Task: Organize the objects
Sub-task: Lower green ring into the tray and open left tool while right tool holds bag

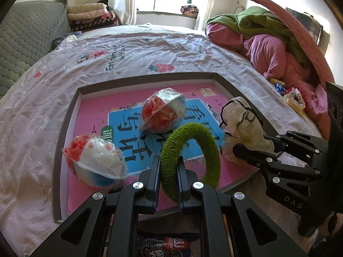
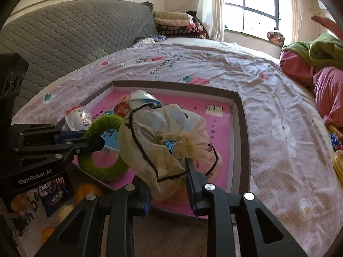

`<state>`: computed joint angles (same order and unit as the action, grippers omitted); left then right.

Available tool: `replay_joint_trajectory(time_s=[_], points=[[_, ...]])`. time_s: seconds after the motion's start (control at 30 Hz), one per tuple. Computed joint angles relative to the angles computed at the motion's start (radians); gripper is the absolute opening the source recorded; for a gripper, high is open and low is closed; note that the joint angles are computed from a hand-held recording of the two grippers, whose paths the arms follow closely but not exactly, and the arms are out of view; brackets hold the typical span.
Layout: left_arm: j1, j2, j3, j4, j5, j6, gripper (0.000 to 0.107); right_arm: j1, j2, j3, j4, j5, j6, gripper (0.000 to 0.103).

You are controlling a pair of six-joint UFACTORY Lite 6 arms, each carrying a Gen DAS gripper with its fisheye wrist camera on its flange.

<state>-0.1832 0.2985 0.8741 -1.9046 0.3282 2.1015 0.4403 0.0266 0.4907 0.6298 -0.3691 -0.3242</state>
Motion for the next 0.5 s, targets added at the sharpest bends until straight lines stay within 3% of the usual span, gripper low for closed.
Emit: replay_joint_trajectory(time_s=[0.2,0.5], points=[[-0.005,0.003,0.011,0.085,-0.010,-0.084,0.014,-0.020,-0.020,-0.016,-0.068,0.023,0.079,0.030],[-0.005,-0.004,0.012,0.151,-0.004,-0.152,0.023,-0.003,-0.061,-0.048,-0.016,0.015,0.055,0.034]])
